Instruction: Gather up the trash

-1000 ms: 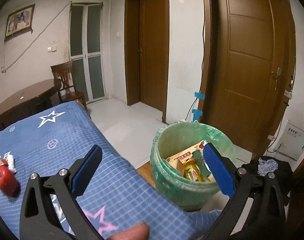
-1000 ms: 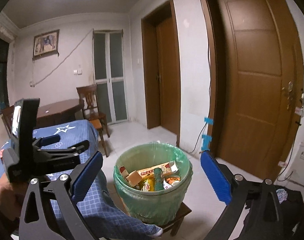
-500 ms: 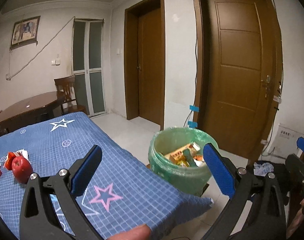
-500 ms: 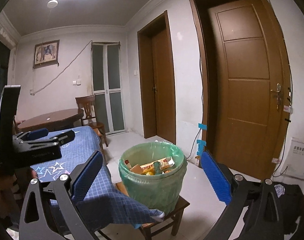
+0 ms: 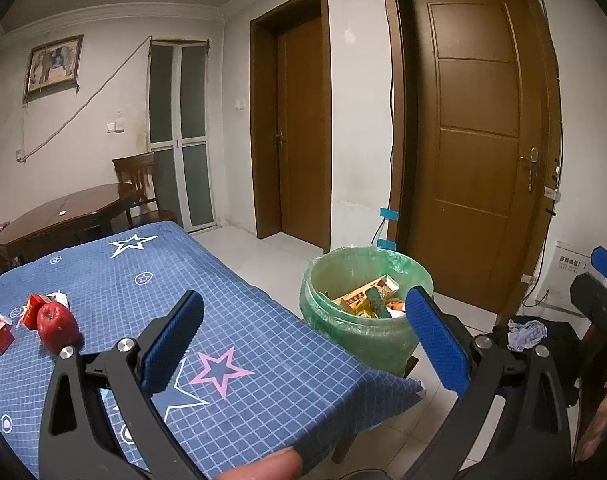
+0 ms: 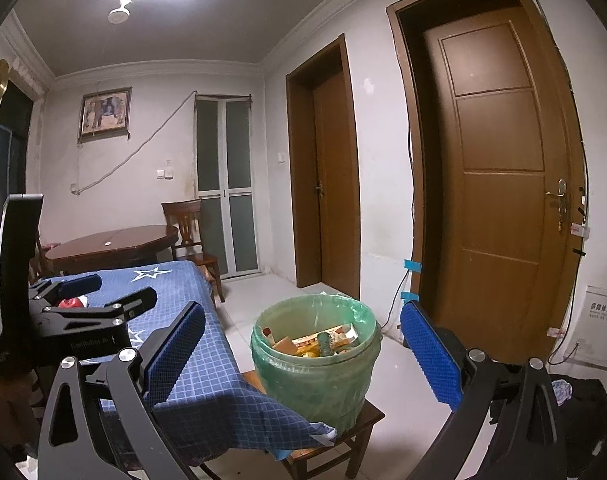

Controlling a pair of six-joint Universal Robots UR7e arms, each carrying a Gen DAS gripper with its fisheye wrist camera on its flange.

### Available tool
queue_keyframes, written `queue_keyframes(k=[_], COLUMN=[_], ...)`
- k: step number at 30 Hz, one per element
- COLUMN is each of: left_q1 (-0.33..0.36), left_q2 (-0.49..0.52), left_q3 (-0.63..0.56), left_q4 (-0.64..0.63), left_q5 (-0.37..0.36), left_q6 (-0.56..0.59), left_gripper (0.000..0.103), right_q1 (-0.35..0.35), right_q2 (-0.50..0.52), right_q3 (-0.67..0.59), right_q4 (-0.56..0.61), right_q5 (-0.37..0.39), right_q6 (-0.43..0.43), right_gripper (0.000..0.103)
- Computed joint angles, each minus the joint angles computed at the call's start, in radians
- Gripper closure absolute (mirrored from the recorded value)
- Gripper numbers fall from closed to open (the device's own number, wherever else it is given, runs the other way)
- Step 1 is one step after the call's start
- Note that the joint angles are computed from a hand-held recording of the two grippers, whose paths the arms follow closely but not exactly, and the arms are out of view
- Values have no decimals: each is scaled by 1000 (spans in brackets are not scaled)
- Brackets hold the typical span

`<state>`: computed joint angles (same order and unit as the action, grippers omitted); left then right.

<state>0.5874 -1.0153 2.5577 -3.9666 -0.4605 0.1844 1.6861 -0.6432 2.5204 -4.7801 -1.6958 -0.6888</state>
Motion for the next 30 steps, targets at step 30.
queue_keyframes(k=[30], left_q1=[-12], left_q2=[-19], left_q3=[-3], left_q4=[117], left_q5=[-7], left_q6=[-62], left_gripper=[6], right_q1=[22], right_q2=[-21], right_q3=[-23], right_q4=[73], right_q5=[-69], right_q6=[-6], right_gripper=[5])
